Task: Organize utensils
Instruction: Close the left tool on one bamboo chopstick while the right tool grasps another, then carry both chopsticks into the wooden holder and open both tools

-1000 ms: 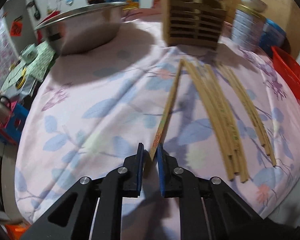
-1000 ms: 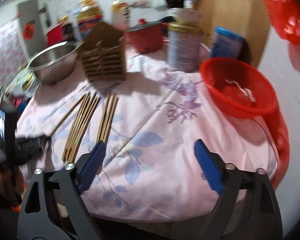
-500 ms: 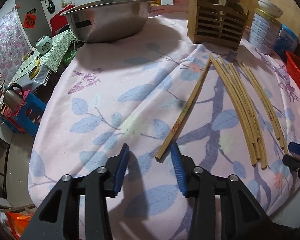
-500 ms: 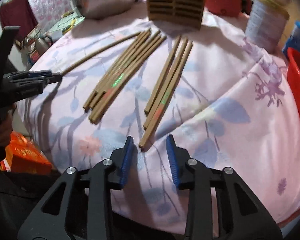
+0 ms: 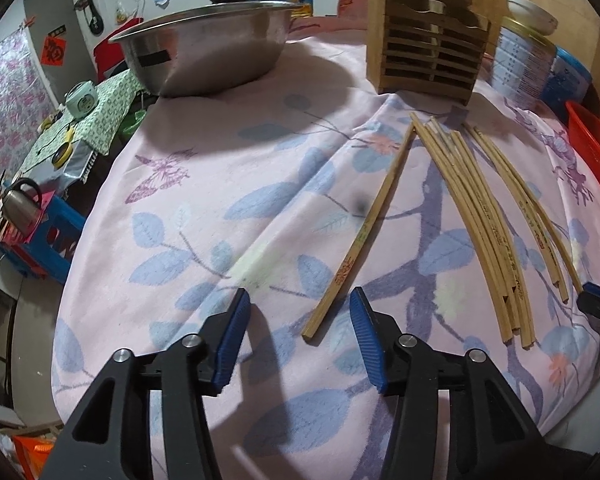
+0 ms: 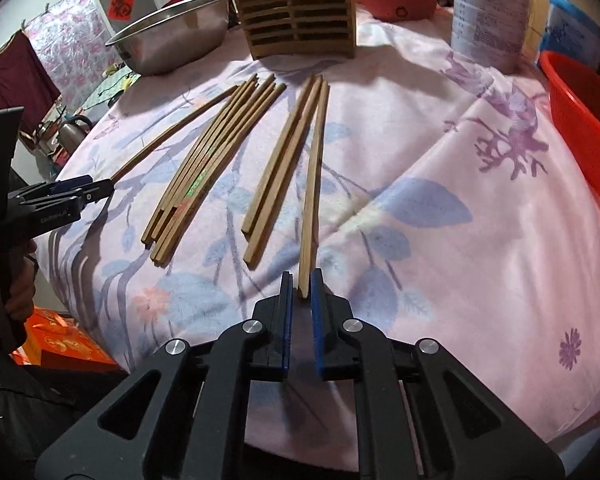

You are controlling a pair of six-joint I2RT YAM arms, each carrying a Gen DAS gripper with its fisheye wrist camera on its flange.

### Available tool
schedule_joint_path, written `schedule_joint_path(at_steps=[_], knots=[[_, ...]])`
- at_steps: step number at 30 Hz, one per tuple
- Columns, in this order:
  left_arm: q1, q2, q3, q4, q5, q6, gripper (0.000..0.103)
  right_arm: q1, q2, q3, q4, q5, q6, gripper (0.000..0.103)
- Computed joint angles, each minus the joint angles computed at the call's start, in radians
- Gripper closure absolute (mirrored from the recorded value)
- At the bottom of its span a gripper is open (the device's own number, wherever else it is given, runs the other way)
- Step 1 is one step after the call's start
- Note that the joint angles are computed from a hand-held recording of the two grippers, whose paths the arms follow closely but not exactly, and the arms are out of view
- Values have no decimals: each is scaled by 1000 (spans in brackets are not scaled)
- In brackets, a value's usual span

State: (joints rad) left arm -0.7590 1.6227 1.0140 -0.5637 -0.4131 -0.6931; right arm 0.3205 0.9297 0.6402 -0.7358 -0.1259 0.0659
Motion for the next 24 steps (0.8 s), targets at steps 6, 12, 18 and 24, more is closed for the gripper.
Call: schedule_joint_path(at_steps=[6,12,18,24], knots=[[12,-25,-18,59,98,66,97,-1,20,3,30,15,20,96],[-14,-86,46,-18,77,128,97,-5,-68,87,-51,89,32,96],[1,-144,177,-93,86,209,97,-1,-91,211,-61,149,78,96],[13,-116,351,-175,94,280,97,3,-37,334,-15,165,101,96]])
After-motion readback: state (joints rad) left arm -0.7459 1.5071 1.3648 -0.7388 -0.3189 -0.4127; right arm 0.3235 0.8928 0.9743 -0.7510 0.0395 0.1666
